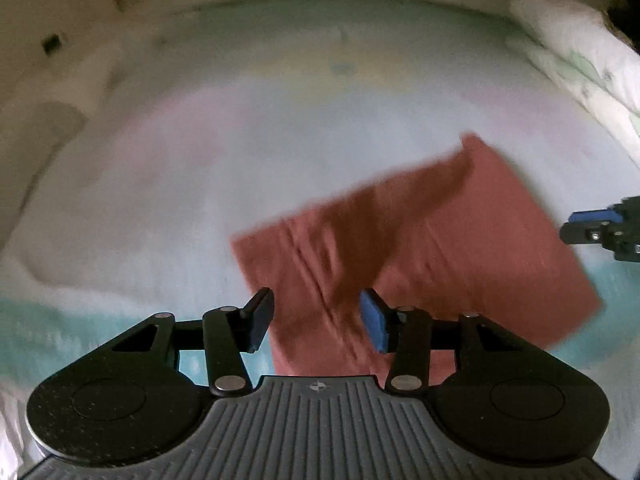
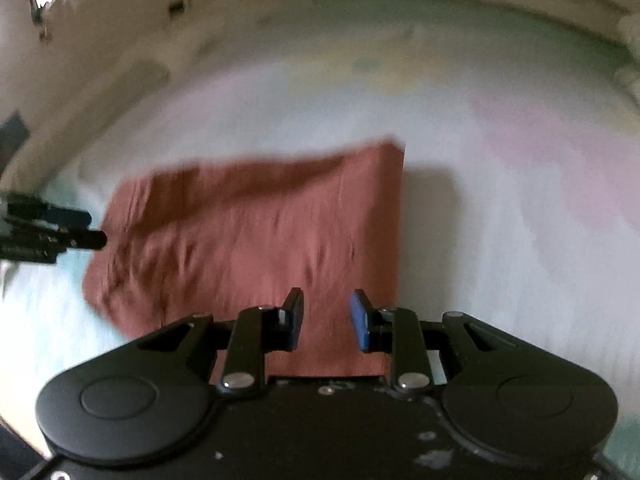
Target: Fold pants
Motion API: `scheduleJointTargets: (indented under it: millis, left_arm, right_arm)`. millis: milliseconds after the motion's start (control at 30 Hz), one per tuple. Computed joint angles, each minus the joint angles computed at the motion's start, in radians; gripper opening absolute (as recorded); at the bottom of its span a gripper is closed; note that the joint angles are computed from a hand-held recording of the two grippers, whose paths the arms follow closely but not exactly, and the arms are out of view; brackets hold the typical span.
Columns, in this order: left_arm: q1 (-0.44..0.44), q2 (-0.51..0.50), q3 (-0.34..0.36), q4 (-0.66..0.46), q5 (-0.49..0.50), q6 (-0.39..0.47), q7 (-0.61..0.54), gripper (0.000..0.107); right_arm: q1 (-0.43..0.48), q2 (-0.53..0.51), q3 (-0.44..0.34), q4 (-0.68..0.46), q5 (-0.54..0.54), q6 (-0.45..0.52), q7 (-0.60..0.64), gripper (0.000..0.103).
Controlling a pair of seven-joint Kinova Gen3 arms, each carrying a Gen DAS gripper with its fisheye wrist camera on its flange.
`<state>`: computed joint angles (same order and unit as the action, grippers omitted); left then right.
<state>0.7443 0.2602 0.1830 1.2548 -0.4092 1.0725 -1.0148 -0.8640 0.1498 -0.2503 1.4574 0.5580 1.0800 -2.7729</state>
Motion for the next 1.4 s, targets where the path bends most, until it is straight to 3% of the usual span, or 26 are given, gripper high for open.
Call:
scheduleJointTargets:
  millis: [100,200,467,667,867,933,1000,1167,1400]
  left_arm:
    - [0.028,0.062,-0.027,-0.055,-0.039,0.033,0.087,0.047]
    - [0.015,0.108,-0.052,-0.090,-0.003,0.057,0.153,0.047]
    - [-0.052,0.118,-0.064,-0.075,0.110,0.028,0.198,0.056]
    - [-0.030,0.125,-0.069,-0.075,0.074,0.035,0.213,0.061]
    - [0.037,0.126,-0.085,-0.097,-0.023,0.071,0.250,0.061]
    - [0.085,0.122,-0.098,-0.109,-0.096,0.093,0.286,0.061]
    - [0.117,0.111,-0.100,-0.118,-0.148,0.106,0.317,0.061]
    - [0.144,0.056,-0.063,-0.106,-0.200,0.083,0.320,0.061]
    - [0.276,0.047,-0.051,-0.148,-0.376,0.226,0.449,0.070]
  right_arm:
    - [-0.004,0.018,0.017,-0.001,0.080,-0.042,-0.034,0.029]
    - [0.008,0.063,0.036,-0.020,0.106,-0.077,0.016,0.029]
    - [0.008,0.188,0.131,-0.055,0.126,-0.163,0.003,0.029]
    - [0.013,0.266,0.190,-0.133,0.089,-0.153,-0.004,0.024]
    - [-0.023,0.262,0.221,-0.174,0.101,-0.102,-0.016,0.027]
    - [-0.035,0.238,0.219,-0.171,0.111,-0.084,-0.034,0.030]
    - [-0.046,0.206,0.199,-0.166,0.114,-0.046,-0.022,0.040]
    - [-0.066,0.137,0.144,-0.186,0.083,0.068,-0.053,0.050]
    - [-0.157,0.092,0.063,-0.266,0.094,0.277,-0.110,0.061]
